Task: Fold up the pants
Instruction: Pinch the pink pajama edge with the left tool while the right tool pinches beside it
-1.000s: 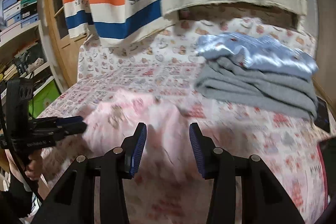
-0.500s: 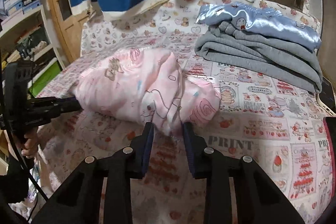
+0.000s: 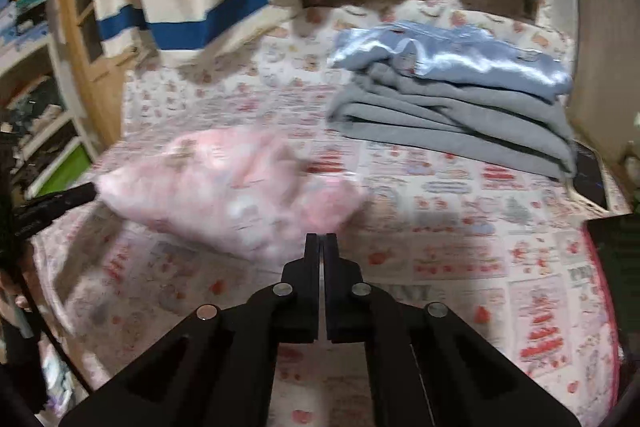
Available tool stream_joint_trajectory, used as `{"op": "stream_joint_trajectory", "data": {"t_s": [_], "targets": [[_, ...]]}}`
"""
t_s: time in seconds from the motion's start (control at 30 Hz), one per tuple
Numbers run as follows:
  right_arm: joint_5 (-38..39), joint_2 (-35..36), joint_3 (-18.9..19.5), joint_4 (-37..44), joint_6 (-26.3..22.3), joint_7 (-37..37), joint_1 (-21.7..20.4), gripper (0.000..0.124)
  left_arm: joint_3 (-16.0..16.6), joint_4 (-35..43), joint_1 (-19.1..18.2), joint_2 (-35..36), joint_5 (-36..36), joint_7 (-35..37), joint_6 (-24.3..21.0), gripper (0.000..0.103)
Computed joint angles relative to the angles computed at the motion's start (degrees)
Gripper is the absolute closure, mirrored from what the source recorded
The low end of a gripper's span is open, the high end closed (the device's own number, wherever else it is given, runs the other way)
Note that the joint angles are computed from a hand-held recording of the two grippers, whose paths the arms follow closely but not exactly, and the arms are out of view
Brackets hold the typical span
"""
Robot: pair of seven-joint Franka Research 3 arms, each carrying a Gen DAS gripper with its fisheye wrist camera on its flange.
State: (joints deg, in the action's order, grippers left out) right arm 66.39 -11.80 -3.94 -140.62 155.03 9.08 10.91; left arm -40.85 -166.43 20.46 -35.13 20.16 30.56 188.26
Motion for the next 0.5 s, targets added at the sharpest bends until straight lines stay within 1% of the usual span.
{"op": "stream_joint_trajectory", "data": {"t_s": [0.07,0.17,0.23,0.33,0.37,0.4,0.43,0.47,0.5], "targets": [[-3.6,2.2,0.1,0.9,-1.0,3.9,-0.9,0.123,-0.4,0.2,0.2,1.6,0.1,-0.1,-0.3,0.103],[-1.4,1.6,-0.7,0.8,-3.4,1.3,-1.4,0.123,-2.5,0.1,1.1,0.7,0.4,-0.9,-1.3,0.103],[2.4,-0.5,-1.9,0.4,-6.8,-2.5,-1.7,0.122,-2.1,-0.1,0.8,0.0,0.8,-1.4,-1.3,0.103],[4.9,-3.6,-2.1,-0.8,-8.8,-6.4,-1.7,0.122,-1.9,-0.3,0.7,-1.8,1.0,-2.5,-1.6,0.103],[5.6,-4.4,-2.2,-1.1,-9.5,-7.6,-1.5,0.118,-2.0,-0.3,0.7,-2.1,1.2,-2.9,-1.7,0.103],[6.2,-5.1,-2.2,-1.4,-10.2,-8.7,-1.3,0.104,-2.0,-0.2,0.7,-2.1,1.5,-3.0,-1.8,0.103],[6.4,-5.5,-2.0,-1.6,-10.5,-9.7,-1.0,0.094,-2.3,0.0,0.9,-2.2,1.7,-3.2,-2.1,0.103],[7.3,-5.5,-1.5,-1.8,-9.6,-10.8,-0.6,0.081,-3.0,0.1,1.3,-2.4,2.0,-3.6,-2.3,0.103],[8.0,-5.3,-1.0,-2.0,-8.5,-11.5,-0.2,0.081,-3.4,0.2,1.6,-2.5,2.2,-4.1,-2.5,0.103]]}}
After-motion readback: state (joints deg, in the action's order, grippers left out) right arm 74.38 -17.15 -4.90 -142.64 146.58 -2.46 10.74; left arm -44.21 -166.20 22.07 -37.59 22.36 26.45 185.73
